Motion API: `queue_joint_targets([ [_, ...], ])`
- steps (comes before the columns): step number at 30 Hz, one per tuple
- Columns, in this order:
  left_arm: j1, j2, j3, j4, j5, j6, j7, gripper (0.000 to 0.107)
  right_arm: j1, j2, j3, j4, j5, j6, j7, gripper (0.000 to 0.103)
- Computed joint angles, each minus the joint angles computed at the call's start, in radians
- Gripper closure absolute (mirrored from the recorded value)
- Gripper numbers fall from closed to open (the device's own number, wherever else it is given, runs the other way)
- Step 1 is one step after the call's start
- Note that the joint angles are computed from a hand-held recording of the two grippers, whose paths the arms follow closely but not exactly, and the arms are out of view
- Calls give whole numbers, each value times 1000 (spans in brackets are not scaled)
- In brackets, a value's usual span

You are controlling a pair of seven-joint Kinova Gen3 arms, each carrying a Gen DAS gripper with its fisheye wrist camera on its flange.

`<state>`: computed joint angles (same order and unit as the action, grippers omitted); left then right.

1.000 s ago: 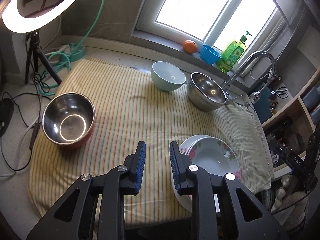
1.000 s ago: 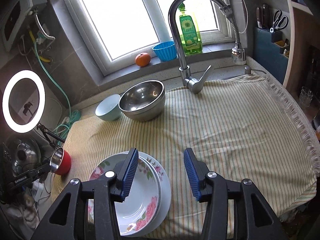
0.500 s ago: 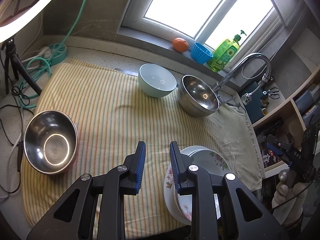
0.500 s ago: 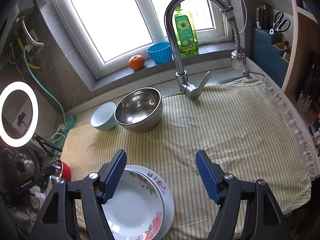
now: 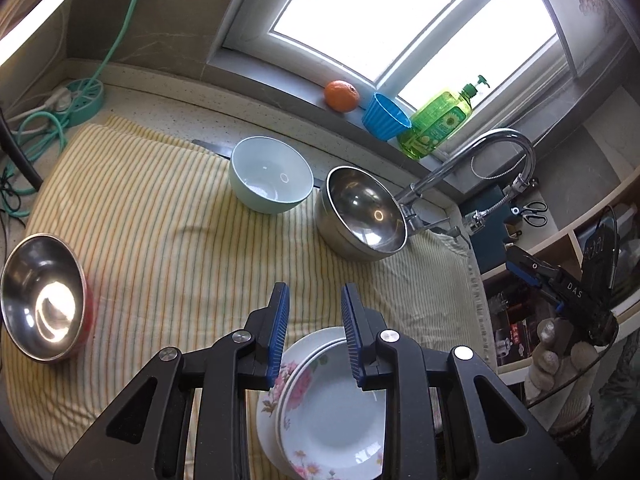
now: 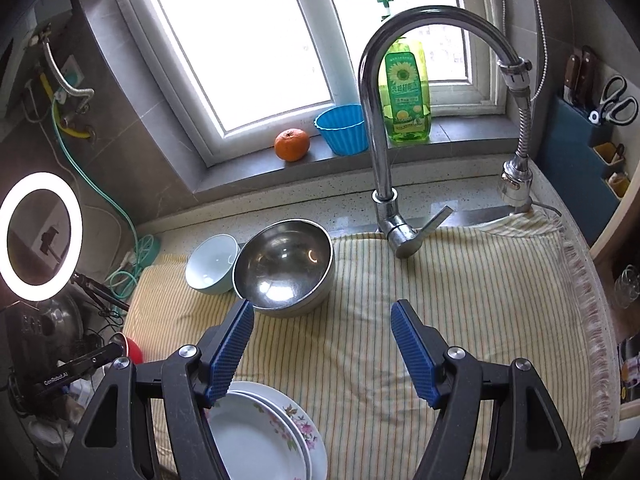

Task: Organize plates and bowls
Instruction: 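Move the right gripper to the large steel bowl rim and close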

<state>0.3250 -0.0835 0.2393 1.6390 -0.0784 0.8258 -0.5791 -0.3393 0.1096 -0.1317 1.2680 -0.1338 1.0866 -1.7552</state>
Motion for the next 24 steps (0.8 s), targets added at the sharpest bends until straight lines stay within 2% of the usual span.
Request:
queue_joint_targets([
  [4, 27, 68, 34, -50, -96, -6, 146, 81, 5, 93, -7, -83, -17, 42, 120, 45],
  [7, 78, 127, 26, -104, -179, 18, 233, 81, 17, 165, -13, -149, -52, 84, 188, 48],
  [10, 108, 176, -9, -145, -171, 16, 256, 81, 24, 232, -16, -215, -79, 129, 236, 51],
  [17, 140, 291, -75, -263, -123, 75, 224, 81, 30, 364, -13, -365, -110, 236, 287, 51],
  [21, 131, 347, -95, -331, -76, 111, 159, 81, 20, 418, -3, -425, -103, 264, 276, 52],
  [24, 109, 390, -102, -388, -23, 155, 90, 81, 19, 459, 0, -473, -109, 295, 242, 56],
])
